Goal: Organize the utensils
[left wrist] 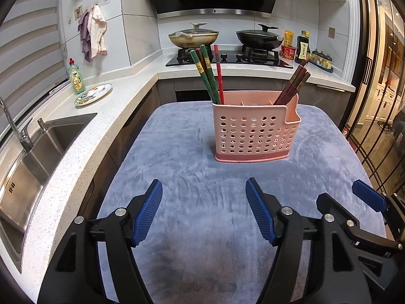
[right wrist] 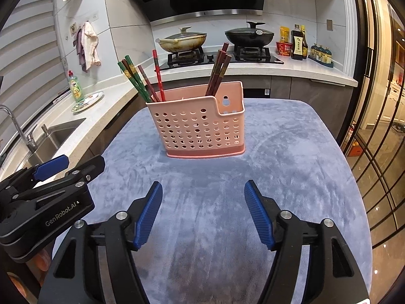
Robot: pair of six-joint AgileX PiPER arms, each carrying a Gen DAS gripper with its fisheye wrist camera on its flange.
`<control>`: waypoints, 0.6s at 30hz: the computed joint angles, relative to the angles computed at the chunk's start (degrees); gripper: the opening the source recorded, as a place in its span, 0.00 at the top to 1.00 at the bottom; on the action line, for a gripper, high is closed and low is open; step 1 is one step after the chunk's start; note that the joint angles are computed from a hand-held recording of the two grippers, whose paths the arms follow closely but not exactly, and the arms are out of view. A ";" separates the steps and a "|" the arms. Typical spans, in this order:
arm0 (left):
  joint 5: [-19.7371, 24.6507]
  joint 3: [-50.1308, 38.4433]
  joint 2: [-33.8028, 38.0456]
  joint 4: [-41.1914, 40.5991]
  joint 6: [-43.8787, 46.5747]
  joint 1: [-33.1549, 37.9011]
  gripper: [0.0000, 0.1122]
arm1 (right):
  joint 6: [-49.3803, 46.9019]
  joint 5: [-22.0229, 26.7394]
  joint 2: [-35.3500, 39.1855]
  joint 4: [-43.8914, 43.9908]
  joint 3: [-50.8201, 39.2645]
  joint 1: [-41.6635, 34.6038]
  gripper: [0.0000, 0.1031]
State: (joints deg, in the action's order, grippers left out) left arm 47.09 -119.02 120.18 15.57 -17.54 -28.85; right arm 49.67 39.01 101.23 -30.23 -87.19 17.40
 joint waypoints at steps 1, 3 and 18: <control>0.01 0.01 0.01 0.04 -0.03 -0.02 0.40 | -0.25 -0.01 0.06 0.23 -0.07 -0.11 0.29; -0.03 0.09 0.02 0.78 -0.63 -0.14 0.37 | 0.29 0.31 0.15 -0.14 -0.13 -0.15 0.27; -1.89 2.76 -0.72 3.91 -3.39 -0.14 0.21 | 1.39 2.13 0.67 -0.97 -0.13 -0.72 0.18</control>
State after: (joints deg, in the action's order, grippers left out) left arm 45.20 -116.26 119.46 19.48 -20.93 -28.99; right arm 51.05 41.15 101.90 -31.20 -87.32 16.68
